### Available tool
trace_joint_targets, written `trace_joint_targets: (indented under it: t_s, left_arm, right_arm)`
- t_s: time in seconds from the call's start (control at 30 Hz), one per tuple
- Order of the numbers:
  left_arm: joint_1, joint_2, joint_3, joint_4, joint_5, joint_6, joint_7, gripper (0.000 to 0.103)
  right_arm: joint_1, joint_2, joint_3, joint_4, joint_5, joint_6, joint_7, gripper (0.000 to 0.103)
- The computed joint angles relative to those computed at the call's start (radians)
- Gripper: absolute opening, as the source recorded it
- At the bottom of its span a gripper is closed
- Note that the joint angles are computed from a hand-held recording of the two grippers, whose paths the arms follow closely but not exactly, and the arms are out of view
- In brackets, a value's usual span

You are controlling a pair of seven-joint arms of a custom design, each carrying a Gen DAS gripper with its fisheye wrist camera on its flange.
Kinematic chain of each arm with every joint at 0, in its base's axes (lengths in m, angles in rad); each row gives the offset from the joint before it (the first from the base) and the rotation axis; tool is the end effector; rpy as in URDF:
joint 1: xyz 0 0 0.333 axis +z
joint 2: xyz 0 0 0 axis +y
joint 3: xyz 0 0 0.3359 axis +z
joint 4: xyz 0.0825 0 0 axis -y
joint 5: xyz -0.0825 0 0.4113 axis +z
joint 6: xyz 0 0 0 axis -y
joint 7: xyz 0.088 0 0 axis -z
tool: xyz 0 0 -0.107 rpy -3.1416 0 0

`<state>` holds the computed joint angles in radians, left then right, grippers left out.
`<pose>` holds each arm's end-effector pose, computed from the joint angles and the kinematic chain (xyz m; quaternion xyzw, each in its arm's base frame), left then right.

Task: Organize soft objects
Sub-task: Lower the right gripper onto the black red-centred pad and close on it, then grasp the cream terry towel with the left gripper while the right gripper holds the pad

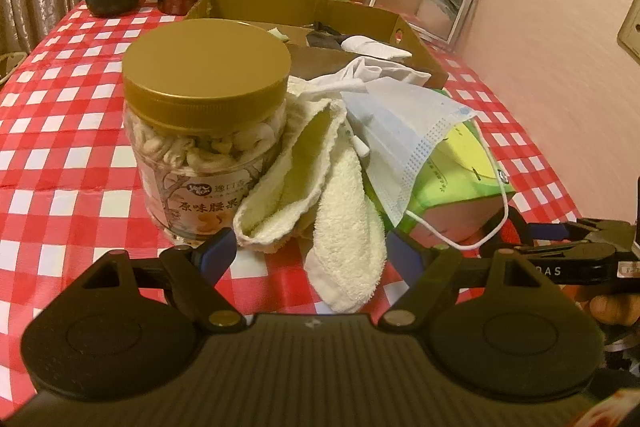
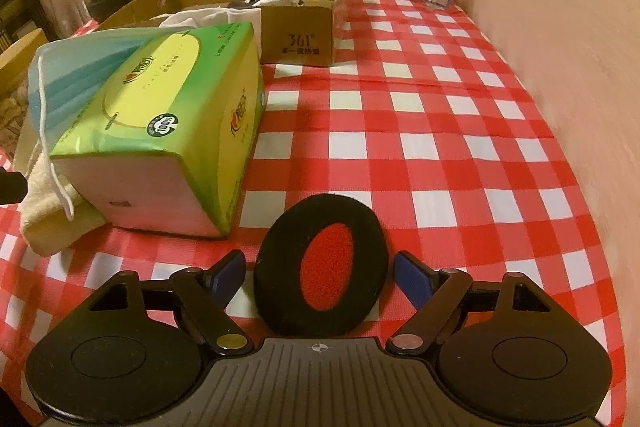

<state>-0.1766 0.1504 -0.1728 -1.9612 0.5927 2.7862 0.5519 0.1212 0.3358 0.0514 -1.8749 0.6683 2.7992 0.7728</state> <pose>0.6116 -0.2444 0.4786 -0.7188 0.5917 -0.3008 0.2069 0.6894 0.0876 0.3951 -0.7826 0.5220 -0.1503 0.3040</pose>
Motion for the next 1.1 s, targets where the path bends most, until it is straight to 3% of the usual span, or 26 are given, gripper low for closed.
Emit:
trace_joint_targets:
  t_s: [0.07, 0.23, 0.37, 0.5, 0.9, 1.1]
  left_arm:
    - [-0.003, 0.005, 0.002, 0.008, 0.015, -0.006, 0.001, 0.080]
    - [-0.008, 0.013, 0.000, 0.018, 0.035, -0.013, 0.019, 0.080]
    - [-0.010, 0.019, -0.001, 0.023, 0.039, -0.009, 0.043, 0.078]
    - [-0.013, 0.035, -0.002, 0.038, 0.048, -0.005, 0.080, 0.070]
    - [-0.043, 0.118, 0.018, 0.139, 0.128, -0.068, 0.153, 0.058]
    - [-0.052, 0.159, 0.022, 0.185, 0.127, -0.109, 0.186, 0.042]
  right_arm:
    - [0.003, 0.000, -0.001, -0.002, -0.004, 0.011, -0.005, 0.071]
    - [0.008, -0.002, -0.008, -0.002, -0.026, 0.009, -0.004, 0.066]
    - [0.000, -0.015, 0.000, -0.009, -0.008, 0.014, -0.010, 0.066]
    - [-0.006, -0.032, 0.005, -0.017, 0.017, 0.021, -0.024, 0.066]
    - [-0.011, -0.043, -0.005, -0.008, 0.034, 0.002, -0.010, 0.066]
    - [-0.011, -0.043, -0.007, -0.008, 0.030, -0.002, -0.004, 0.066]
